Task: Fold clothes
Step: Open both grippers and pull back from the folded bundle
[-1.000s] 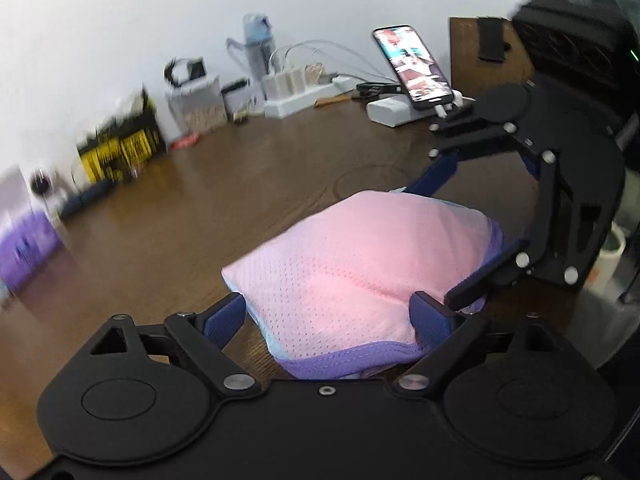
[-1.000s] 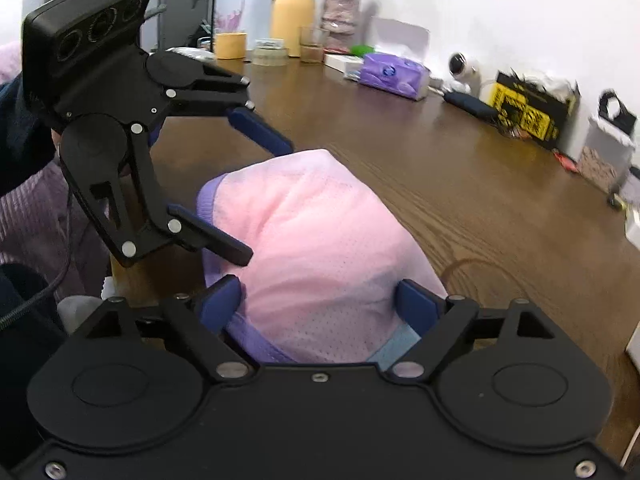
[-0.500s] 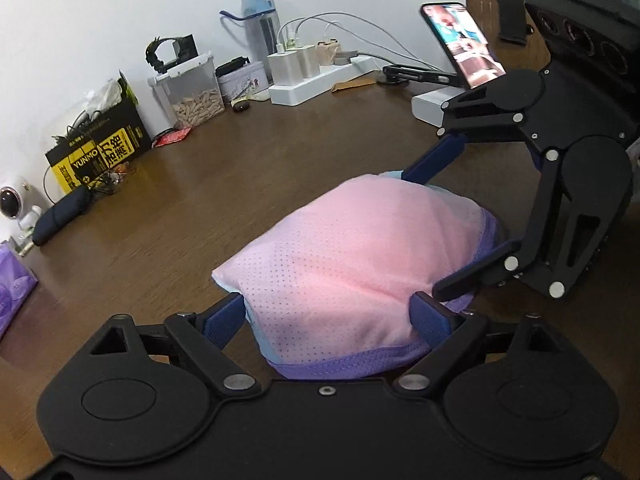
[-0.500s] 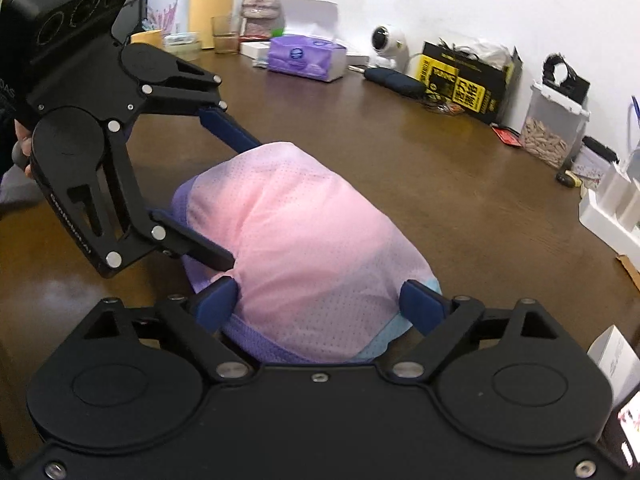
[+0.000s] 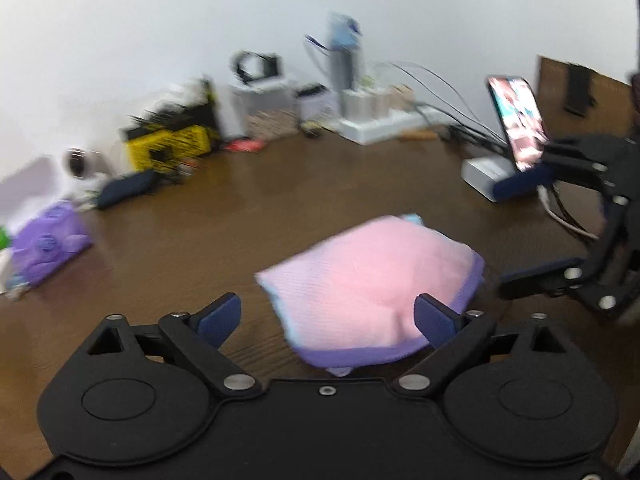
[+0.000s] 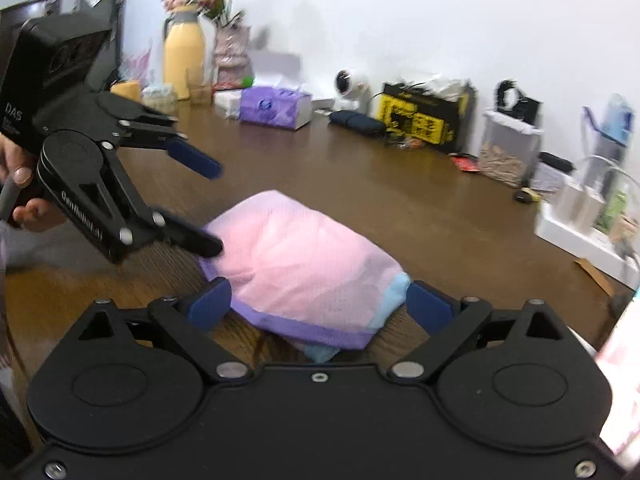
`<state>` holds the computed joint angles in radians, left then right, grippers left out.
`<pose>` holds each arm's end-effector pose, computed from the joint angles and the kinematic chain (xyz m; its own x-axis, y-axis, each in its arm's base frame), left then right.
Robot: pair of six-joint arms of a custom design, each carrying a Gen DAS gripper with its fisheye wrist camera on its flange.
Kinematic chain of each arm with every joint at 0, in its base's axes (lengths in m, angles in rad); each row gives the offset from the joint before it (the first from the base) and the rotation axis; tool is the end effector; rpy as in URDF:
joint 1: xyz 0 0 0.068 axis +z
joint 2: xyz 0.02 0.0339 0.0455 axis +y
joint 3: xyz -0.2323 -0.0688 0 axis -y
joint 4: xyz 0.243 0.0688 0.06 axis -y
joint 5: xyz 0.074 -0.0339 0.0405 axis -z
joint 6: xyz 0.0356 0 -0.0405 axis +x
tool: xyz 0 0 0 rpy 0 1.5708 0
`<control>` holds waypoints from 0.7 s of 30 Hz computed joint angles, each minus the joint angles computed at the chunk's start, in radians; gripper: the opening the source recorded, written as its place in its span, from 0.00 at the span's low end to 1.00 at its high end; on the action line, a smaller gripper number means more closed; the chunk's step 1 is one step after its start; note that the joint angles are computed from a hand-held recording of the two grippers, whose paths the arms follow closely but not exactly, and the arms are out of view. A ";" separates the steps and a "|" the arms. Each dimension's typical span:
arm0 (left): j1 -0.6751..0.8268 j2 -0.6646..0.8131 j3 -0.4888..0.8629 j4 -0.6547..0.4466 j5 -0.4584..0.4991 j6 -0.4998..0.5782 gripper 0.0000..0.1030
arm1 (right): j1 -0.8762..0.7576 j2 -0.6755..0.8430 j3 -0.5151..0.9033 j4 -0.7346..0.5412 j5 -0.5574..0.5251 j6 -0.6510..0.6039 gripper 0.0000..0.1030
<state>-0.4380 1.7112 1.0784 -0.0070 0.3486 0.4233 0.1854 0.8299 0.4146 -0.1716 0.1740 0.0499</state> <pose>0.3300 -0.1680 0.1840 -0.2273 0.5328 -0.8152 0.8118 0.5660 0.1436 0.1983 0.0309 0.1814 -0.5456 -0.0523 -0.8364 -0.0127 0.9984 -0.0542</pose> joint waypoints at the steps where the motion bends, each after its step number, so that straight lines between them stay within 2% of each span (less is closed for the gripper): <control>1: 0.008 -0.017 -0.021 0.020 -0.017 -0.016 0.94 | 0.038 -0.039 -0.009 -0.030 0.059 0.027 0.94; 3: 0.013 -0.067 -0.094 0.062 -0.055 -0.075 0.94 | 0.140 -0.089 -0.025 -0.077 0.224 0.087 0.94; 4: 0.015 -0.093 -0.132 0.082 -0.075 -0.107 0.94 | 0.232 -0.101 -0.031 -0.111 0.366 0.148 0.94; 6: 0.028 -0.136 -0.199 0.122 -0.096 -0.165 0.94 | 0.319 -0.085 -0.020 -0.170 0.487 0.258 0.94; 7: 0.037 -0.150 -0.219 0.128 -0.097 -0.190 0.94 | 0.371 -0.056 -0.001 -0.223 0.550 0.367 0.94; 8: 0.046 -0.162 -0.237 0.118 -0.095 -0.228 0.94 | 0.392 -0.039 0.009 -0.249 0.575 0.424 0.94; 11: 0.054 -0.177 -0.261 0.073 -0.120 -0.300 0.94 | 0.472 0.099 0.075 -0.381 0.656 0.718 0.94; 14: 0.042 -0.211 -0.320 0.099 -0.164 -0.303 0.94 | 0.570 0.382 0.243 -0.638 0.723 1.088 0.94; 19: 0.036 -0.227 -0.339 0.107 -0.157 -0.288 0.95 | 0.642 0.481 0.319 -0.769 0.715 1.314 0.94; 21: 0.023 -0.225 -0.337 0.112 -0.178 -0.305 0.95 | 0.627 0.476 0.318 -0.765 0.690 1.325 0.94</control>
